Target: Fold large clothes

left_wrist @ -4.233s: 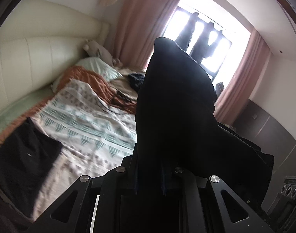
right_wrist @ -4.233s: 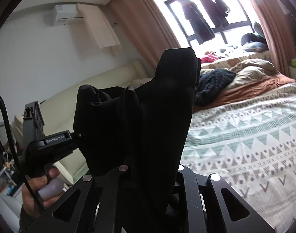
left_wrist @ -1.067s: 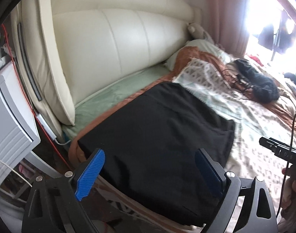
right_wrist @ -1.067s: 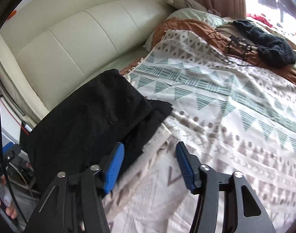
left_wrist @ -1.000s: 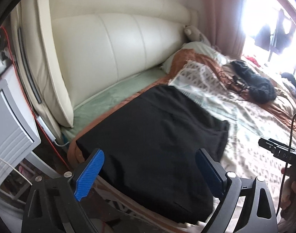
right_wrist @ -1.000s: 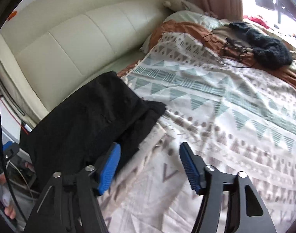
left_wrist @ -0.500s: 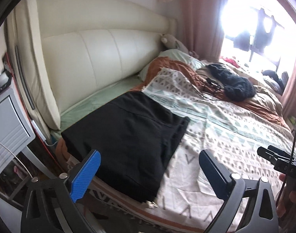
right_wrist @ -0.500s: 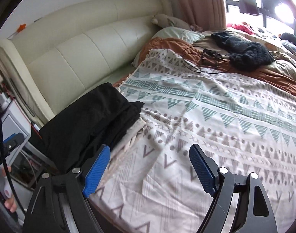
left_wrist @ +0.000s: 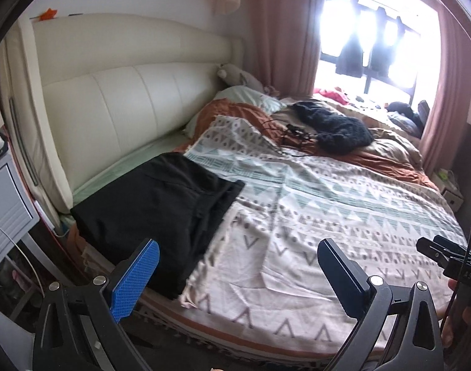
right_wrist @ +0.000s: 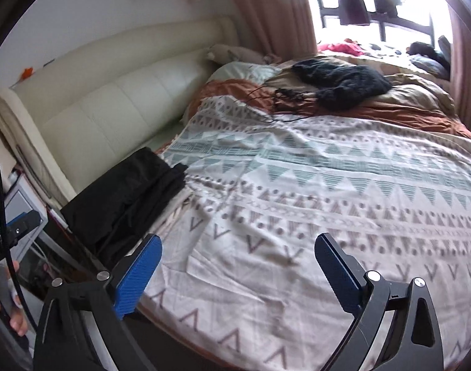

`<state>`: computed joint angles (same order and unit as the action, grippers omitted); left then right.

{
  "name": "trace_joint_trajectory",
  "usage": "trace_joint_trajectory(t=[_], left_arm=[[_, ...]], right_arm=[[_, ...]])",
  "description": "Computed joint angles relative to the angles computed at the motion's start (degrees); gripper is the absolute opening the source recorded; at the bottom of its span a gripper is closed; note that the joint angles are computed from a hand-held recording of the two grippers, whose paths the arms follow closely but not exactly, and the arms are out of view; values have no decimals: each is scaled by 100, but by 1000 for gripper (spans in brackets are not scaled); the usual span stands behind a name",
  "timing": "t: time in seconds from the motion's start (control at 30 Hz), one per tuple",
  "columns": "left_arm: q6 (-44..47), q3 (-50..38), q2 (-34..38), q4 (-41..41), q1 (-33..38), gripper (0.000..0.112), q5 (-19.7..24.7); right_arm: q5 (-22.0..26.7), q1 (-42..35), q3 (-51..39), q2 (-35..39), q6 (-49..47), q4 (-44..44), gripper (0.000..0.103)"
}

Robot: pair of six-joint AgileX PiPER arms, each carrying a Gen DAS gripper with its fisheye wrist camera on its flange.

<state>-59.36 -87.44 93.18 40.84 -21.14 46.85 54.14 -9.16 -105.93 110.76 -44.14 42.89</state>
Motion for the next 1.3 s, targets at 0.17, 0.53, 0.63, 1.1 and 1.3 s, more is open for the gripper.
trace_joint_trajectory(t=[0.17, 0.53, 0.63, 1.1, 1.3], left_arm=[[-428, 124, -104, 450, -537, 102, 159], [-1680, 726, -438, 1378, -1803, 102, 596], [-2042, 927, -552, 1673, -2173, 102, 777], [-3564, 1736, -487, 2706, -3804, 102, 1639], [-4235, 2001, -350, 3041, -4347, 102, 1847]], right_arm=[[24, -671, 616, -428, -623, 497, 100], [-54, -1810, 2166, -1460, -2167, 1328, 101], [53, -2174, 2564, -1655, -2630, 1585, 101], [1059, -4036, 3706, -1803, -4298, 2284, 101], [1328, -4717, 3826, -1632, -4872, 2457, 101]])
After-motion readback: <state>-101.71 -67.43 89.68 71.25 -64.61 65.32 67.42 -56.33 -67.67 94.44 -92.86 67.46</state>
